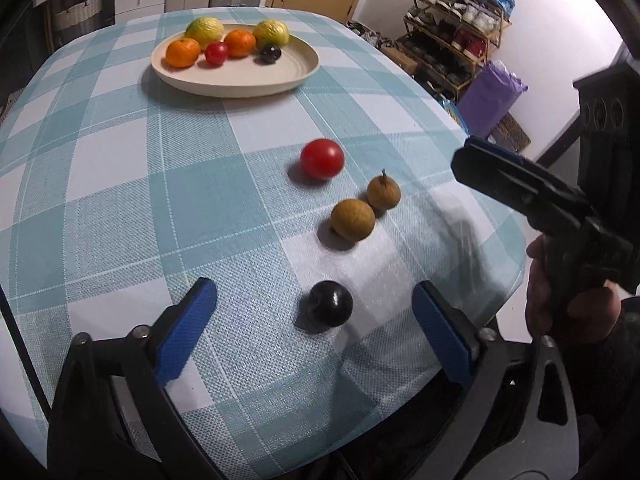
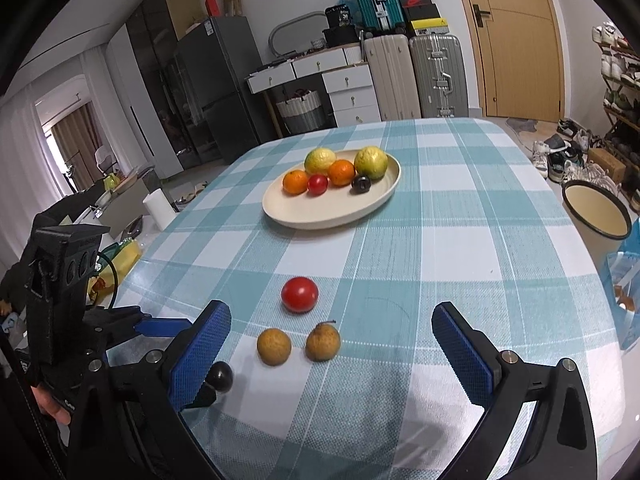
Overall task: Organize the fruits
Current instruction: 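Grasp a black plum with the left tool while the right tool grasps a small brown pear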
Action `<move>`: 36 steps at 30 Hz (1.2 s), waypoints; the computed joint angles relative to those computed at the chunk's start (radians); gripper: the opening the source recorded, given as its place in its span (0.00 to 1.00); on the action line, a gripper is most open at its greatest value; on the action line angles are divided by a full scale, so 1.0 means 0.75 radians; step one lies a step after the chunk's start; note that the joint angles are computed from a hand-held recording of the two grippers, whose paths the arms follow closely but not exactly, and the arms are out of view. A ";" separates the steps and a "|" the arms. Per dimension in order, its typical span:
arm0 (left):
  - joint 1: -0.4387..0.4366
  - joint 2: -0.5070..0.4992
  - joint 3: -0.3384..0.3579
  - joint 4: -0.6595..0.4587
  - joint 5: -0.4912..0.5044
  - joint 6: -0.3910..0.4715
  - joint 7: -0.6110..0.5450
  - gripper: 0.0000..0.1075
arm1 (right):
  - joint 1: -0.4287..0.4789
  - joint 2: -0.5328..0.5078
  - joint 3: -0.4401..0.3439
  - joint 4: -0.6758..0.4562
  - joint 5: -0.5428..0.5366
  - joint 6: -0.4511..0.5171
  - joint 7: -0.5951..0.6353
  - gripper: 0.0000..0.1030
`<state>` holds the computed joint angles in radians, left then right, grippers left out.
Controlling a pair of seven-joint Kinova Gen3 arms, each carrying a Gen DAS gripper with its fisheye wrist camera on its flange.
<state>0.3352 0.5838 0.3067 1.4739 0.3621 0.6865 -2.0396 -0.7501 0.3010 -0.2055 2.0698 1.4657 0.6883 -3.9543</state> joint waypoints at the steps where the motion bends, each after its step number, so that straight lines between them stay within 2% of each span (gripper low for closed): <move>1: 0.007 0.002 -0.004 -0.004 -0.009 0.006 0.001 0.83 | 0.003 0.002 0.000 0.001 -0.001 -0.007 -0.004 1.00; 3: 0.026 0.005 -0.017 -0.009 -0.029 0.009 0.011 0.70 | 0.008 0.004 0.001 0.003 -0.004 -0.020 -0.006 1.00; 4: 0.026 0.008 -0.015 -0.013 -0.034 0.018 0.009 0.59 | 0.009 0.005 0.002 0.003 -0.005 -0.024 -0.006 1.00; 6: 0.031 0.005 -0.015 -0.008 -0.039 0.010 -0.008 0.54 | 0.011 0.006 0.004 0.005 -0.005 -0.028 -0.007 1.00; 8: 0.018 0.016 0.003 -0.019 -0.037 0.032 -0.029 0.39 | 0.016 0.005 0.005 0.008 -0.001 -0.041 -0.009 1.00; 9: 0.027 0.013 -0.004 -0.015 -0.042 0.024 -0.028 0.38 | 0.017 0.004 0.005 0.009 0.003 -0.045 -0.012 1.00; 10: 0.030 0.012 -0.004 -0.014 -0.046 0.022 -0.034 0.33 | 0.019 0.004 0.006 0.010 0.006 -0.049 -0.013 1.00; 11: 0.027 0.016 0.000 -0.020 -0.045 0.031 -0.042 0.23 | 0.020 0.005 0.005 0.010 0.007 -0.051 -0.013 1.00; 12: 0.022 0.021 0.006 -0.028 -0.040 0.045 -0.052 0.20 | 0.021 0.004 0.005 0.011 0.010 -0.053 -0.016 1.00; 25: 0.023 0.008 -0.008 -0.013 -0.024 0.025 -0.077 0.20 | 0.038 0.004 0.004 0.029 0.039 -0.087 -0.063 1.00; 36: -0.040 0.003 -0.005 -0.020 0.014 -0.002 -0.075 0.20 | 0.073 0.009 -0.015 0.048 0.083 -0.116 -0.146 1.00</move>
<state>0.3055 0.5858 0.3030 1.4586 0.3726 0.6851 -2.0961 -0.6957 0.3079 -0.2167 2.1060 1.5282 0.6016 -4.0638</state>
